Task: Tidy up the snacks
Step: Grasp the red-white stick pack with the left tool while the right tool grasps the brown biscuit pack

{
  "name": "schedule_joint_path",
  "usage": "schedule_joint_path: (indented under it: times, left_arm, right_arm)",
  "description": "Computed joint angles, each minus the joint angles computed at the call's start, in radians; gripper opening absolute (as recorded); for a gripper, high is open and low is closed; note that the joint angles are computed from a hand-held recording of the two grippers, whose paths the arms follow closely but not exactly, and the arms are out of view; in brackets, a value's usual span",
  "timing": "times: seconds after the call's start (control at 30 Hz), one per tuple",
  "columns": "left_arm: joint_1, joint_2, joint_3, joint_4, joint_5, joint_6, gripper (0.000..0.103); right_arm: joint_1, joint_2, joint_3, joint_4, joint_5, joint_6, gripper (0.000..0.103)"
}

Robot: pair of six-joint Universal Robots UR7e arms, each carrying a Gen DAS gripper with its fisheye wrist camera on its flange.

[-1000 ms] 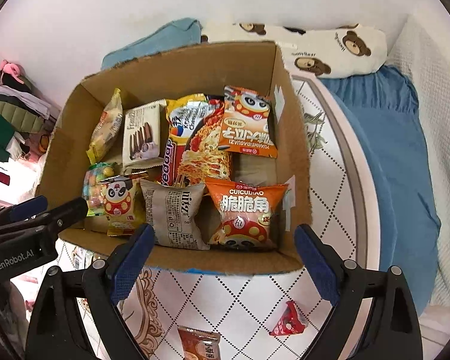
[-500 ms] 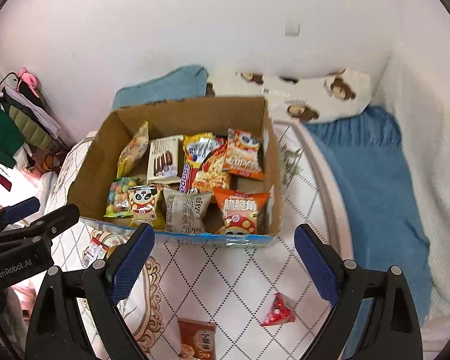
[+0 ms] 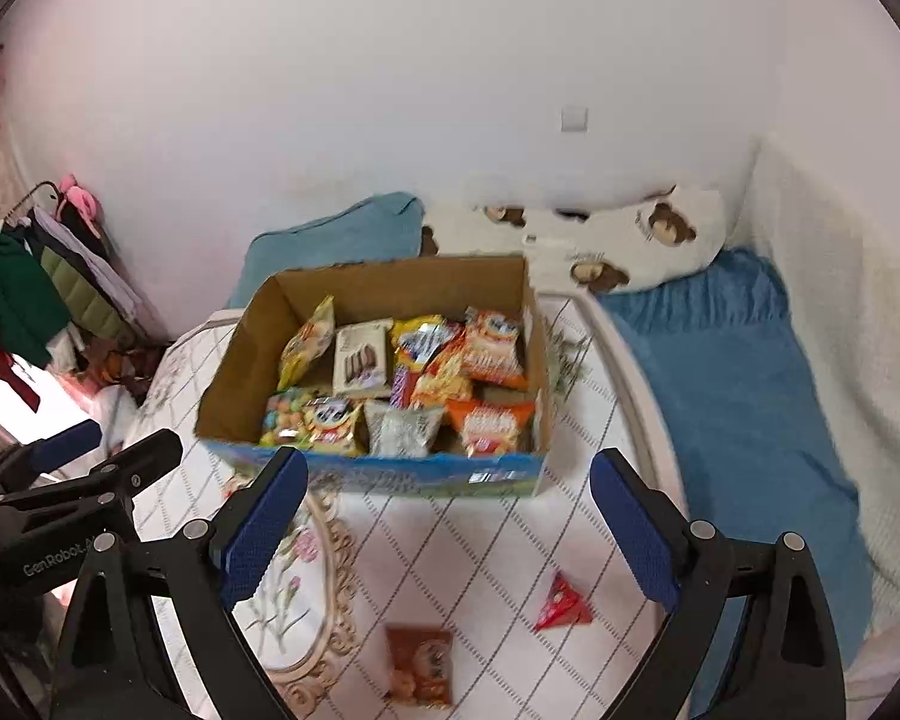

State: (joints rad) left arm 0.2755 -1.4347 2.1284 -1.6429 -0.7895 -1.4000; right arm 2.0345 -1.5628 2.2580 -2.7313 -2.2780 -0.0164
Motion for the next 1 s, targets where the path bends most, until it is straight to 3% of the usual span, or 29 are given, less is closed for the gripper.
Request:
schedule_joint_path:
  times: [0.17,0.2,0.27,0.3,0.43,0.6,0.77,0.83,0.93,1.0]
  left_arm:
    - [0.007,-0.060,0.089,0.078,-0.089,-0.088,0.089]
    - [0.018,-0.078,0.117,0.095,-0.122,-0.105,0.089]
    - [0.042,-0.104,0.159,0.119,-0.175,-0.120,0.089]
    - [0.054,-0.119,0.181,0.124,-0.198,-0.121,0.089]
    - [0.117,-0.147,0.234,0.142,-0.244,-0.093,0.089]
    - [0.226,-0.112,0.237,0.105,-0.210,0.034,0.089]
    - [0.396,0.004,0.184,0.013,-0.134,0.264,0.089]
    - [0.450,0.049,0.168,-0.032,-0.122,0.347,0.089]
    - [0.496,0.083,0.166,-0.110,-0.131,0.443,0.089]
    - [0.497,0.077,0.179,-0.135,-0.143,0.454,0.061]
  right_arm:
    - [-0.111,-0.028,0.088,0.091,0.108,0.038,0.097]
    - [-0.143,-0.023,0.108,0.110,0.131,0.047,0.094]
    - [-0.197,0.011,0.148,0.115,0.155,0.053,0.071]
    - [-0.219,0.029,0.168,0.105,0.155,0.053,0.068]
    - [-0.286,0.144,0.246,0.015,0.114,0.069,0.068]
    - [-0.318,0.276,0.281,-0.074,0.052,0.082,0.070]
    - [-0.304,0.330,0.299,-0.163,0.016,0.099,0.071]
    - [-0.297,0.341,0.304,-0.189,0.007,0.096,0.063]
    - [-0.290,0.351,0.300,-0.190,0.002,0.111,0.061]
    - [-0.290,0.338,0.302,-0.175,0.012,0.117,0.060]
